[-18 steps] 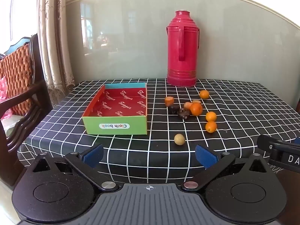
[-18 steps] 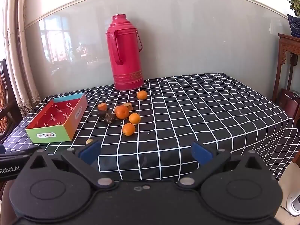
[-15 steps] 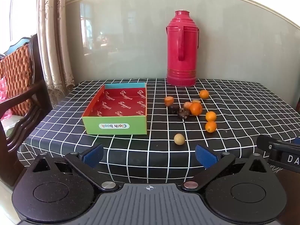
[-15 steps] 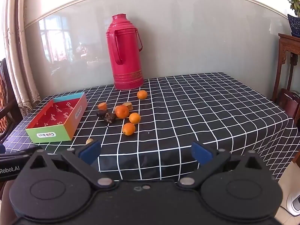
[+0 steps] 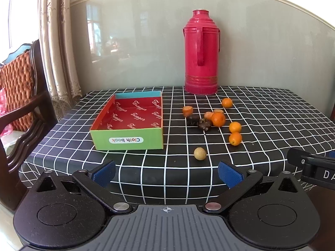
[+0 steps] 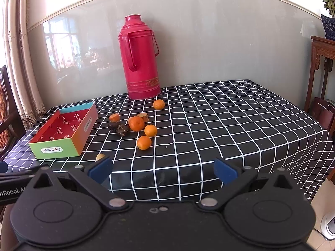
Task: Organize fruits
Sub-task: 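Move the left gripper toward the round tan fruit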
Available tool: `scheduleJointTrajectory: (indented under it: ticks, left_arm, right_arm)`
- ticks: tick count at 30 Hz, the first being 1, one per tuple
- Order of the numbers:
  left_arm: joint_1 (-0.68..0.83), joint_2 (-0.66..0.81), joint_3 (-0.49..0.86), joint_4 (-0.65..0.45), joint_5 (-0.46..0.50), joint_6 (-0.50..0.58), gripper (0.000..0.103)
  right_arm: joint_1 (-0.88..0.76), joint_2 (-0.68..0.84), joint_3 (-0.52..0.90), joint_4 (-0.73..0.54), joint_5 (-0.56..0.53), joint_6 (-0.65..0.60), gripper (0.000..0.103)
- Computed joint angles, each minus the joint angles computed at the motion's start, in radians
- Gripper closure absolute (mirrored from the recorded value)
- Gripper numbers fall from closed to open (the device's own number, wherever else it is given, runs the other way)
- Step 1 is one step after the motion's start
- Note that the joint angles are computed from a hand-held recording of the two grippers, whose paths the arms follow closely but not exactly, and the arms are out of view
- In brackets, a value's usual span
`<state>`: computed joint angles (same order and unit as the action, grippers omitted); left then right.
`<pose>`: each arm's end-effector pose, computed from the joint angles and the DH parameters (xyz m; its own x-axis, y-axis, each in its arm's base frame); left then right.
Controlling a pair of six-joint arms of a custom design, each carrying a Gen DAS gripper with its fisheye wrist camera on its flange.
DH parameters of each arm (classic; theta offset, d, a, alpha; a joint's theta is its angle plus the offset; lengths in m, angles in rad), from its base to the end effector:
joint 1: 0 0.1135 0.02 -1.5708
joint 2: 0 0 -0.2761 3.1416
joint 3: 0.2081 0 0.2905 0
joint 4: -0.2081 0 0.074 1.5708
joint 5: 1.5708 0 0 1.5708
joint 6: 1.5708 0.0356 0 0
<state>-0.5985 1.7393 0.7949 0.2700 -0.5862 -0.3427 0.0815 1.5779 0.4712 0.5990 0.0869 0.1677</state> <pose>0.3106 -0.1880 0.1259 -0.5236 0.0183 -0.8517 -0.0675 0.9957 0.0629 0.2978 0.0212 0.1091 -0.4787 0.1277 -0.8687 0.0755 0.9917 0.1043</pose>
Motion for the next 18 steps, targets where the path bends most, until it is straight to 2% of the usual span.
scheduleJointTrajectory:
  ticks: [18]
  left_arm:
    - [0.003,0.008,-0.012,0.057,0.011,0.036,0.0]
  right_arm:
    - [0.003,0.006,0.004,0.004,0.002,-0.001,0.006]
